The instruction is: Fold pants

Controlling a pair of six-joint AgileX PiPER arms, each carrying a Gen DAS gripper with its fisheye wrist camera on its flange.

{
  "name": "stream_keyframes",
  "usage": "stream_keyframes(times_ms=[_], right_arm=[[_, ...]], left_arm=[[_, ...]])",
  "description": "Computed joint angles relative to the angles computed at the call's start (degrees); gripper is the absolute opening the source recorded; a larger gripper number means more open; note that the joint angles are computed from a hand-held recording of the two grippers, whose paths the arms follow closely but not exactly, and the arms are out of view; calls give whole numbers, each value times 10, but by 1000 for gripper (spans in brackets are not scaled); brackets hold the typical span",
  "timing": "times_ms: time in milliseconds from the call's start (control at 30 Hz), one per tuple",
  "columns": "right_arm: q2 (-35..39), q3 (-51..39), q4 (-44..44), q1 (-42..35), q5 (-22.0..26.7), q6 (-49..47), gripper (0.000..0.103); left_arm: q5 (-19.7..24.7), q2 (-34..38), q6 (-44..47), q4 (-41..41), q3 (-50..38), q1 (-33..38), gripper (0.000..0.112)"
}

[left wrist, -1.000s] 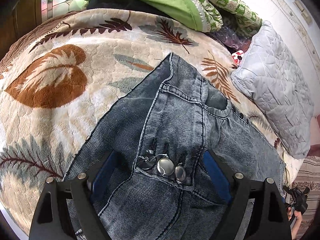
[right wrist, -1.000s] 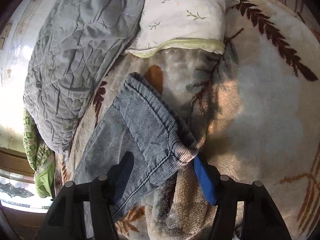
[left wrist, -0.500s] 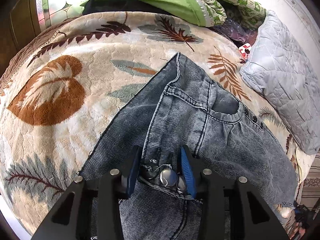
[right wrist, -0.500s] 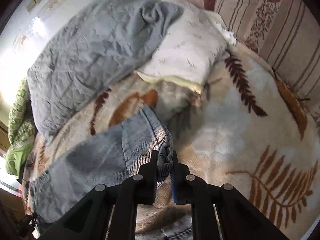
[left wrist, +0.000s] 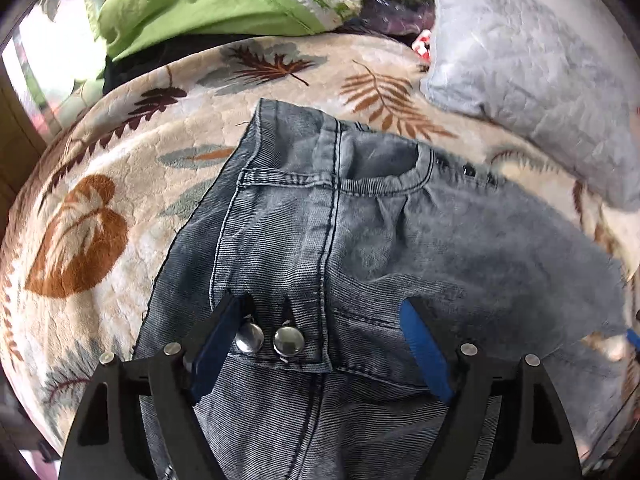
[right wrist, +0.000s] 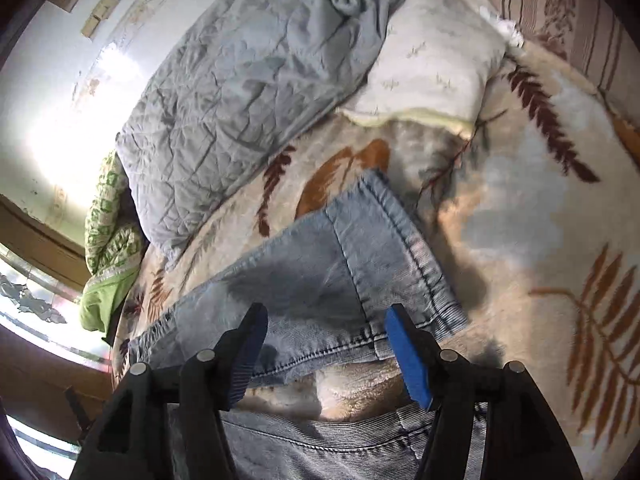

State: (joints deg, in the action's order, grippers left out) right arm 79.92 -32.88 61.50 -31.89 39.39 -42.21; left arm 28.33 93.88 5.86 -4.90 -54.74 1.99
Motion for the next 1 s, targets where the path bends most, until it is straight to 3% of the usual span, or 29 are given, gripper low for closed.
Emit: stream_keyframes(times_ms=[33,67,200,267,333,433,533,633,800,900,1000], right_arm=[[41,-1,-21,17,-18,8,68],[59,8,-45,27,-47,39,59],[-17,-18,-181,91,-81,208,61],[-27,-40,-166,114,-68,201,64],[-20,-48,-111,142,-63,149,70],[74,-74,-165,189,-68,207,75],[79,-74,-106,152,-57,149,73],[58,-112,-113,110,-61,153,73],[178,-265,-268,85,-46,293,72],[232,-311,-279,85,-32,280,68],[265,-328,-283,93,-34,271,59]], left_arm=[[-8,-3,-15,34,7,-10,84],[0,-4,-20,46,4,-14,84],[32,-3,31,-36,-21,25,84],[41,1,63,-83,-28,42,84],[49,14,45,-58,-39,39,85],[73,20,111,-119,-53,66,85],[117,28,210,-247,-92,131,85],[167,77,198,-276,-179,158,85],[241,170,182,-304,-307,162,85],[285,230,157,-325,-379,166,84],[328,279,140,-362,-438,175,71]])
